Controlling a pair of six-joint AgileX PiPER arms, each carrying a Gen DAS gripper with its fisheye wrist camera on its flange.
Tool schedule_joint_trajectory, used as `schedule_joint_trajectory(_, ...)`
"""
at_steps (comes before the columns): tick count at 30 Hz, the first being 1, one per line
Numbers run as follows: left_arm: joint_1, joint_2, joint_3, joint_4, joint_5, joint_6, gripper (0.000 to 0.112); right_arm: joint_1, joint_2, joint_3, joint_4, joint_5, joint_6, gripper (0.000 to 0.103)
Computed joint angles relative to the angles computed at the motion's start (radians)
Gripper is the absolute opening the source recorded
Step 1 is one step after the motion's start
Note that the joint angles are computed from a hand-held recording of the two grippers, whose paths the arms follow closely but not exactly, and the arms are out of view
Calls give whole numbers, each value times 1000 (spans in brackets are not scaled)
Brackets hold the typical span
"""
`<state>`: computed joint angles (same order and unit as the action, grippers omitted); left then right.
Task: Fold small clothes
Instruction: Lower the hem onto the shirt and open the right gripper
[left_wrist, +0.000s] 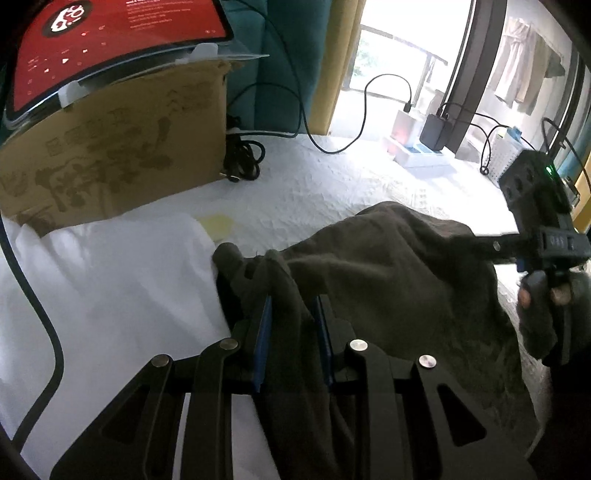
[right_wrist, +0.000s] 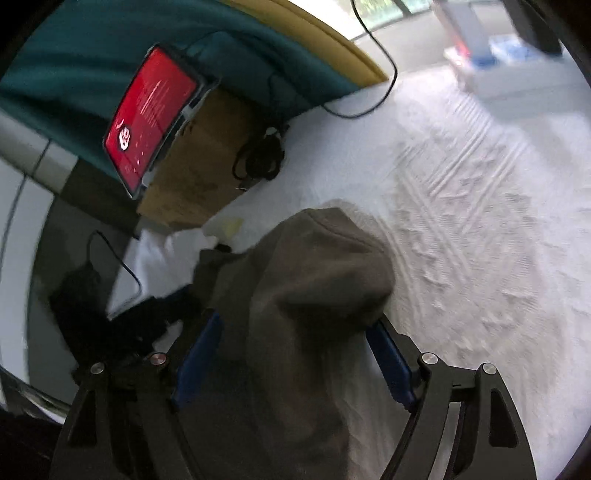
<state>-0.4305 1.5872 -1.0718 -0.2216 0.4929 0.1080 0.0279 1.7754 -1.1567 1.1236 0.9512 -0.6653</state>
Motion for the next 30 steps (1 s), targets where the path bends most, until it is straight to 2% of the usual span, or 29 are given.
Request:
schedule_joint_trajectory(2,2,6,-10,6,1,-6,23,9,18,-42,1,-21,6,77)
schedule_joint_trajectory(3,4,11,-17,9,2,-9,23,19,18,-60,-10,-45,4,66)
schedule_joint_trajectory(5,7,21,-30,9,3,-12,23,63,9,-103,-94,-133,33,61)
schedule_joint_trajectory(7,8,34,-40,12,7,-11,23,119,8,-166,-294,-191,161,59)
schedule_joint_trajectory(9,2,52,-51,39,15,-30,23,185,1,-145,-494,-326,237,59)
schedule_joint_trajectory(13,-24,89,-69,184,33,-151,23,260,2,-135,-859,-387,520,59)
schedule_joint_trajectory(17,-21,83,-73,209,42,-186,23,294,-19,-122,-992,-405,645,59)
schedule_joint_trajectory(19,-12,57,-64,170,37,-161,23,305,-37,-112,-1038,-410,689,59)
schedule_joint_trajectory(23,-11,-4,-41,24,19,-34,23,306,-71,-101,-1049,-409,698,59)
schedule_joint_trajectory(27,-56,-26,-30,-12,27,5,23,319,-110,-84,-1050,-398,703,59)
schedule_joint_trajectory(30,-87,-11,-21,0,28,-24,23,339,-141,-57,-1051,-396,718,59)
